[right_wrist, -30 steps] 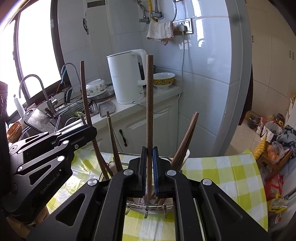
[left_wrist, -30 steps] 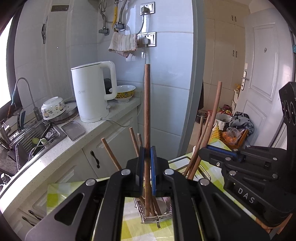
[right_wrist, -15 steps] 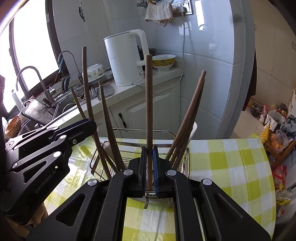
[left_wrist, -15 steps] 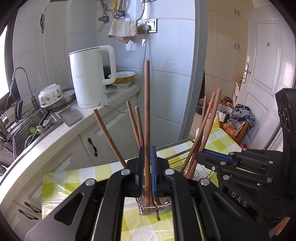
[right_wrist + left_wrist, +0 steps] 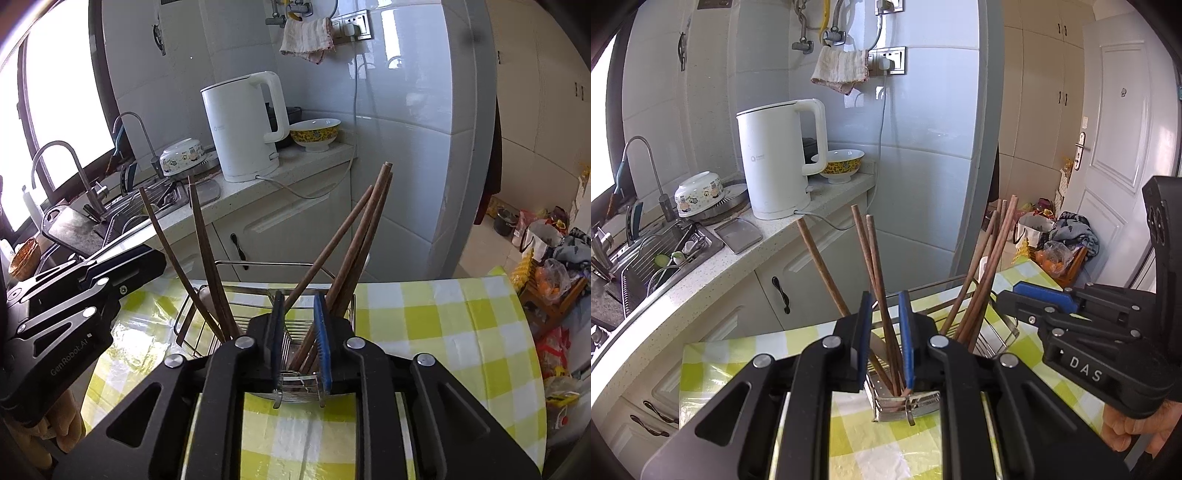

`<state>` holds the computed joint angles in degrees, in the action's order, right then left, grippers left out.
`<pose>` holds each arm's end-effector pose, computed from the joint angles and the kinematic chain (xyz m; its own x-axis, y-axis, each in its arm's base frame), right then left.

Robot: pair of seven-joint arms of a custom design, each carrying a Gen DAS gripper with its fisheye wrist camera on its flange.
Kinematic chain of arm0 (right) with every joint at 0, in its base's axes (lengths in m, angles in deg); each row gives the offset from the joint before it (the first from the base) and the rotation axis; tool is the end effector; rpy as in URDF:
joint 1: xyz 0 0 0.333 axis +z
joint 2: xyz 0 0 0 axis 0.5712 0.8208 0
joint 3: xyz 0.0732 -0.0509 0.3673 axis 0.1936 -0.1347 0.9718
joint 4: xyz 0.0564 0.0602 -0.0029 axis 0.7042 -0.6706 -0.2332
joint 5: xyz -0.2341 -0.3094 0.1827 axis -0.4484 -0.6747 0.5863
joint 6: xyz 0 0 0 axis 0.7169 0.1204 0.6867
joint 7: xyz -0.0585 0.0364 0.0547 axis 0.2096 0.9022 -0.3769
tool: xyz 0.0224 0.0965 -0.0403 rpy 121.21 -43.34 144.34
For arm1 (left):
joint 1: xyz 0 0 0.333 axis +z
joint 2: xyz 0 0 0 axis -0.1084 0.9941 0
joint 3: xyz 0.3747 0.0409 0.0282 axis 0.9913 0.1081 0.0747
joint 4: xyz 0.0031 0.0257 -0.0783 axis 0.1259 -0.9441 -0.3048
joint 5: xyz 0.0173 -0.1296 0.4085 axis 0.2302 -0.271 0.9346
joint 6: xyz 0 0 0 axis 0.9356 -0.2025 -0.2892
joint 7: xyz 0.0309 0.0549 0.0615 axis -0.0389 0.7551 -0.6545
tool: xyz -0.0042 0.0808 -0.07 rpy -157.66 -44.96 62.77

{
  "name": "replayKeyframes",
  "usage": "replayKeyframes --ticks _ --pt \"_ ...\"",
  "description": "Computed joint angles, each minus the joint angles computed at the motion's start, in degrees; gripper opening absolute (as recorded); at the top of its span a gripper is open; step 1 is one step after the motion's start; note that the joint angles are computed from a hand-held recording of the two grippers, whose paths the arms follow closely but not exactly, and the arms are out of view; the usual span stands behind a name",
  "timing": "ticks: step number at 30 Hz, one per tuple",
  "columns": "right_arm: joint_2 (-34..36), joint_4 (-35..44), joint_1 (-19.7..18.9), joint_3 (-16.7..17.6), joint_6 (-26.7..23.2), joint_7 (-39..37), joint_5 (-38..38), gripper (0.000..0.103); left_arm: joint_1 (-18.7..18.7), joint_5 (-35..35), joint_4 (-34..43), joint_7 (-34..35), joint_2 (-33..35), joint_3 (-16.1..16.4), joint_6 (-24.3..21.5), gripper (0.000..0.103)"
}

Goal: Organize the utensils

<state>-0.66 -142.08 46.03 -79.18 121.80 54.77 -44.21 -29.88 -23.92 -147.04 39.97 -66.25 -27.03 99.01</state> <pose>0.7133 0.1624 0.6740 0.4803 -0.8637 -0.1531 -0.6180 -0.2093 -0.7578 0.6614 -0.3813 0.7132 0.0404 -0.9992 0.0013 -0.5812 -0.0246 -0.8134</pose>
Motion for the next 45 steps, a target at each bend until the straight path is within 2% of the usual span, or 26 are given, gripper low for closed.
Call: replayKeyframes --ticks 4,9,10,15,18,20,22,24,30,36,40,45 --pt "-1.17 -1.96 -0.16 0.01 1.82 -0.72 0.77 0.033 -0.03 0.8 -2.39 -1.58 -1.69 0.0 1.12 0.014" --pt "-3.84 -7.15 0.08 0.08 8.03 -2.7 1.67 0.045 0.47 2.39 -7.39 -5.66 -4.7 -0.38 3.74 0.015" --pt "-4.46 -8.48 0.09 0.15 9.52 -3.36 2.2 0.047 0.63 2.81 -8.78 -6.77 -5.49 -0.48 4.5 0.017" --pt "-7.91 -16.3 -0.21 1.09 17.86 -9.68 9.34 0.067 1.57 6.86 -16.87 -14.55 -9.77 -1.09 9.61 0.031" --pt "-9.73 -20.38 -0.38 1.98 22.23 -18.5 18.78 0.075 1.74 12.83 -21.78 -22.27 -12.1 -1.31 12.38 0.042" --pt "-10.51 -22.11 -0.33 2.27 24.45 -25.45 26.96 0.076 1.73 17.58 -24.04 -26.93 -13.01 -1.74 12.86 0.052" --pt "-11.06 -22.95 -0.13 2.32 26.03 -33.83 36.53 0.076 1.89 21.56 -25.65 -30.4 -13.53 -2.24 13.49 0.055" --pt "-11.39 -23.47 0.3 2.23 28.2 -42.89 46.11 0.077 1.7 26.98 -27.05 -34.78 -14.07 -2.67 13.08 0.064" --pt "-11.82 -24.95 0.9 0.93 27.42 -50.85 53.83 0.078 1.52 36.54 -29.9 -41.23 -15.01 -4.2 12.39 0.074" --pt "-12.17 -25.53 1.6 0.78 26.66 -60.04 60.28 0.079 2.28 39.64 -30.87 -43.78 -14.64 -4.47 15.56 0.076" --pt "-12.06 -25.5 1.63 0.52 26.38 -60.19 60.6 0.082 2.44 40.49 -31.26 -44.91 -14.38 -4.32 16.28 0.077" --pt "-12.23 -25.37 1.42 0.3 25.22 -60.5 60.85 0.083 2.84 41.27 -31.83 -47.43 -14.29 -4.06 17.08 0.083"
